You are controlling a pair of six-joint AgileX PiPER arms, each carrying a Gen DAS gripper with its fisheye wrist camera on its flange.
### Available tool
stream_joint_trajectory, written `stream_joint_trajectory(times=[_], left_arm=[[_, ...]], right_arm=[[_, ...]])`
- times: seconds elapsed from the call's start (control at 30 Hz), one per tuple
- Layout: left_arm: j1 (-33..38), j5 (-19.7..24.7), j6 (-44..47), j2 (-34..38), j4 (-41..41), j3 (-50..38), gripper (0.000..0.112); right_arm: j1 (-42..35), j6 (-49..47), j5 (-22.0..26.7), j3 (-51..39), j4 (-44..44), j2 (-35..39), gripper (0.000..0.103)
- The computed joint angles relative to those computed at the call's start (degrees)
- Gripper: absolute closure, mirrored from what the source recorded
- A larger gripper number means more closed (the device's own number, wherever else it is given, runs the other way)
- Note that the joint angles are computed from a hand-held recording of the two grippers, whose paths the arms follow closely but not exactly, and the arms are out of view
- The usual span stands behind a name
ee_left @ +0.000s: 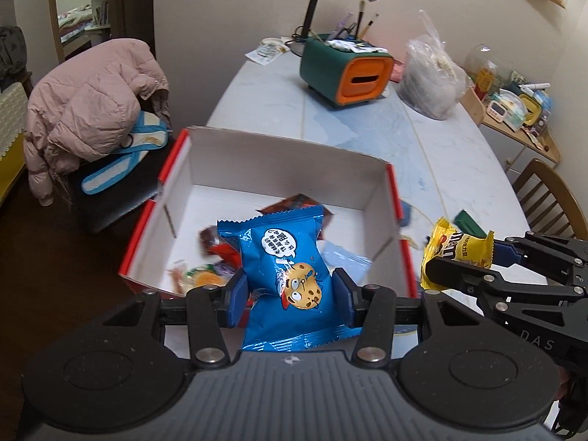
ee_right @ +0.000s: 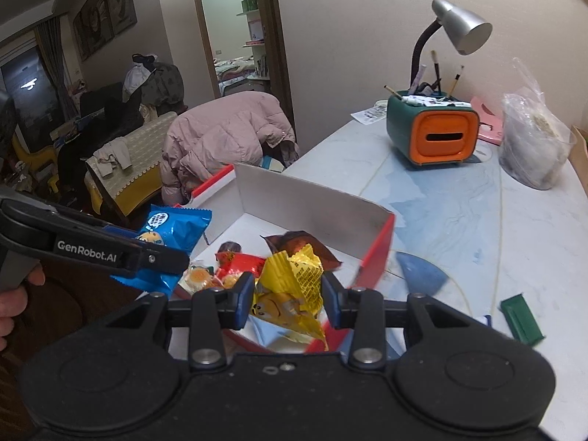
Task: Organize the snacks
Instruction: 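Carry the blue cookie bag and yellow snack with both grippers over the box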
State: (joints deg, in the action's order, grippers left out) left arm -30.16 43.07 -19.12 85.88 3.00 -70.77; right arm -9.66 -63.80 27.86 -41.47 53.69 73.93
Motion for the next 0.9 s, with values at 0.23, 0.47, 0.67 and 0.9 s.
stream_joint_trajectory(times=[0.23, 0.47, 0.67, 0.9], left_arm=[[5.6, -0.1, 7.4, 3.6, -3.4, -2.2, 0.064], [10.1, 1.2, 13.3, 11.4, -6.2, -7.5, 0.064], [11.0, 3.1, 15.7, 17.9, -5.9, -12.8, 0.064], [9.9, 4.0, 18.1, 21.3, -4.1, -15.0, 0.064]], right_arm=[[6.8, 7.8, -6.0, -3.3, -4.1, 6.7, 0.066], [11.6, 18.7, -10.8, -7.1, -13.5, 14.1, 0.066], [14.1, 31.4, -13.0, -11.1, -24.7, 20.4, 0.066], [14.8, 36.4, -13.0, -13.6, -30.1, 24.7, 0.065]])
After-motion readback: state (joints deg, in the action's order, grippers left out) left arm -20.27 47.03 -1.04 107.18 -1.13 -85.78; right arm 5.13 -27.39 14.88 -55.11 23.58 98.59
